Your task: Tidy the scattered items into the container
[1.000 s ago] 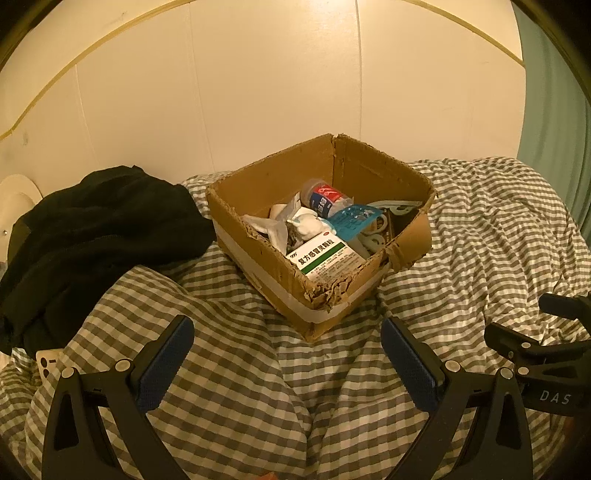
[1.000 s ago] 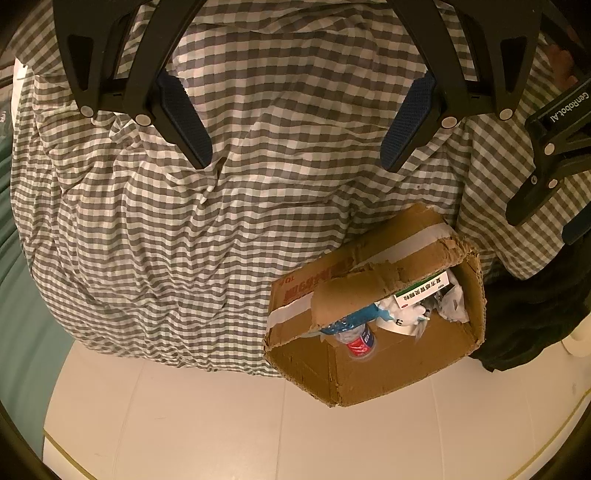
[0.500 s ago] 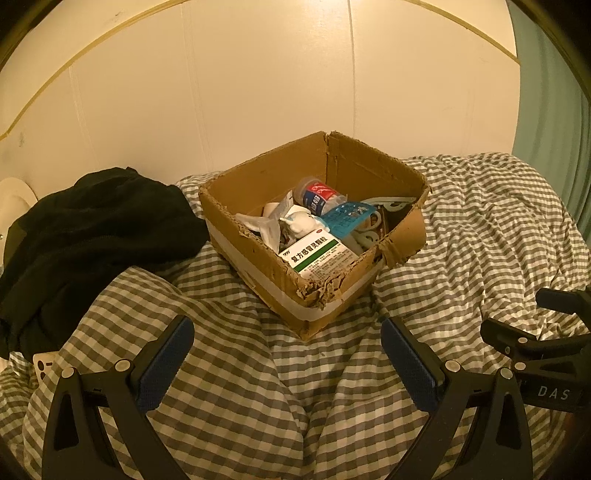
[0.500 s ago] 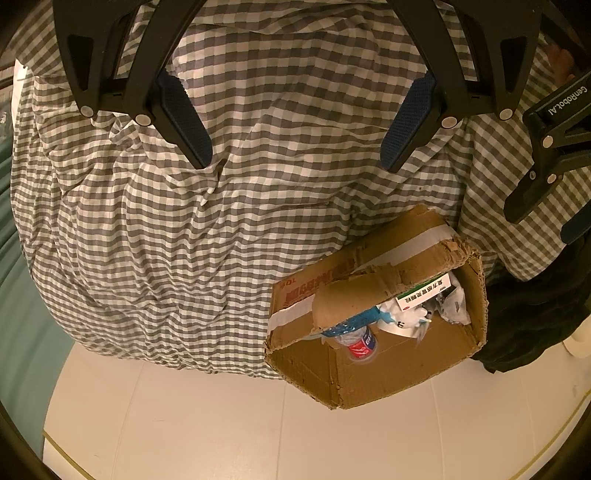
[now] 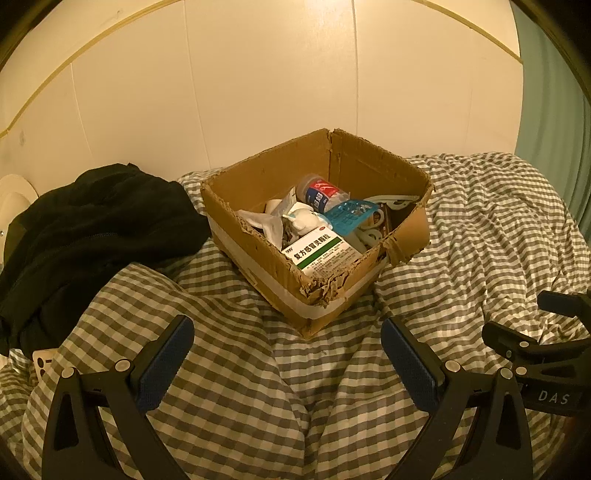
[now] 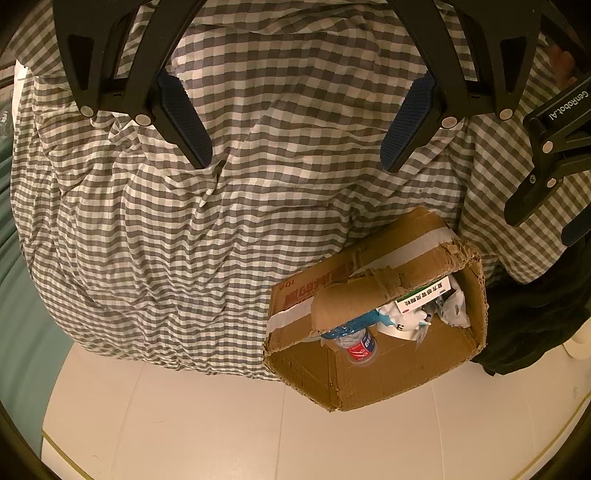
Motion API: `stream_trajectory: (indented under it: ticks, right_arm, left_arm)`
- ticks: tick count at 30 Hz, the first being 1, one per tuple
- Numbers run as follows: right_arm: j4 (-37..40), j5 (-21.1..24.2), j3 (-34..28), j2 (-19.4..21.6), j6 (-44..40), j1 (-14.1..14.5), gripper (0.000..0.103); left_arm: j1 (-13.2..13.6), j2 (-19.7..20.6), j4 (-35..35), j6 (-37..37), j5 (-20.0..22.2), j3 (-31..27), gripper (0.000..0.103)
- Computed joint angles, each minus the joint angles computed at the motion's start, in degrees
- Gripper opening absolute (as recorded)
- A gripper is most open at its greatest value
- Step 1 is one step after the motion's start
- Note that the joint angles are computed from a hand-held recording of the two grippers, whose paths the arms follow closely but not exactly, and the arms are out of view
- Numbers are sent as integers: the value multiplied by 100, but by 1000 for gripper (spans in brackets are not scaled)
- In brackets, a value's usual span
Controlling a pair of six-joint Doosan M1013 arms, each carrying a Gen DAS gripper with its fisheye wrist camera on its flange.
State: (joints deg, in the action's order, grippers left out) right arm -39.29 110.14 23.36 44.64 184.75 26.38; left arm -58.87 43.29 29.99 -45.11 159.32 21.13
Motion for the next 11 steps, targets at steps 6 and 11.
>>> stream_trajectory:
  ticks: [6, 11]
  right_arm:
    - [13, -16, 32, -10, 24, -1, 93]
    - [29, -13, 43, -10, 42, 1, 93]
  left_arm:
    - [-84, -82, 446, 125, -258, 149, 103]
    - [-68, -71, 277, -81, -170, 126, 103]
